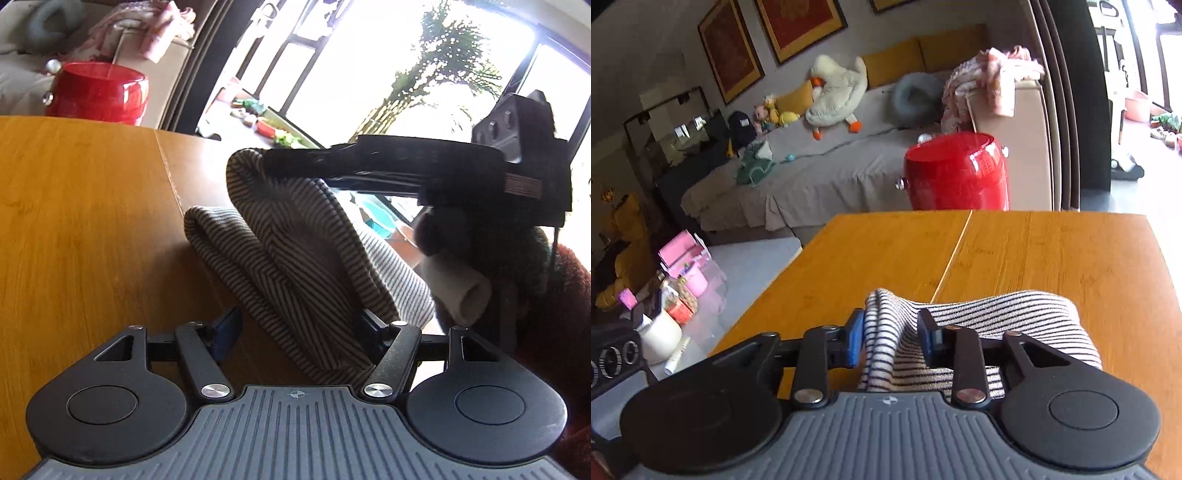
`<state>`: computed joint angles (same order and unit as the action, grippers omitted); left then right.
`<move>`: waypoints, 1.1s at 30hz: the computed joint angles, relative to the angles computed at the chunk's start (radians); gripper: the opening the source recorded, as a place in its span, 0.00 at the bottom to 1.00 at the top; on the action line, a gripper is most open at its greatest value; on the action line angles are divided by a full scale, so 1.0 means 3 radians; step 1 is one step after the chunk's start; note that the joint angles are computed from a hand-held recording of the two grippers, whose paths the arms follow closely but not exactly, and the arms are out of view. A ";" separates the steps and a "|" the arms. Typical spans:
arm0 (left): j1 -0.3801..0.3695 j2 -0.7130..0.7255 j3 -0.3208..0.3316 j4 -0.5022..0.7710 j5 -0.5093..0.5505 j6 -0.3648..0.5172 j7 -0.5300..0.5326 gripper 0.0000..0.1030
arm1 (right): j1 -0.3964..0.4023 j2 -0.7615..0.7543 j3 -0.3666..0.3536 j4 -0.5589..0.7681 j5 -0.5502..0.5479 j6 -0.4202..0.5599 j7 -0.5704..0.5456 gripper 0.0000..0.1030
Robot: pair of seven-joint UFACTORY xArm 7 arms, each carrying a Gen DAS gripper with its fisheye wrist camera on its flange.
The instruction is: Fold clothes
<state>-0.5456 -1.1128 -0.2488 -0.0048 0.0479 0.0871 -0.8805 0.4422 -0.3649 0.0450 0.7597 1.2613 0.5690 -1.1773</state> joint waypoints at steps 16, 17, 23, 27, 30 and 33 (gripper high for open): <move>0.0560 -0.0046 -0.0087 0.0445 0.0143 0.0159 0.0068 0.66 | 0.0177 -0.0946 -0.0218 -0.1073 0.0065 0.0011 -0.0677 0.29; 0.0569 0.0103 -0.0066 0.0525 0.0151 0.0046 0.0137 0.66 | 0.0195 -0.0938 -0.0194 -0.1067 0.0090 -0.0023 -0.0673 0.29; 0.0700 0.1192 -0.0100 0.0891 0.0089 -0.0259 0.0357 0.66 | 0.0274 -0.1086 -0.0097 -0.1146 0.0088 -0.0227 -0.0754 0.31; 0.0859 0.1242 -0.0239 0.0871 0.0130 -0.0200 0.0413 0.66 | 0.0117 -0.1315 -0.0521 -0.1114 -0.0254 0.0283 -0.0554 0.35; 0.0876 0.1236 -0.0269 0.0847 0.0133 -0.0205 0.0425 0.66 | -0.0024 -0.1193 -0.0633 -0.0957 -0.0189 0.0158 -0.0509 0.43; 0.0862 0.1213 -0.0264 0.0809 0.0128 -0.0215 0.0432 0.66 | -0.0129 -0.0807 -0.0607 -0.0753 -0.0007 -0.0130 -0.0380 0.45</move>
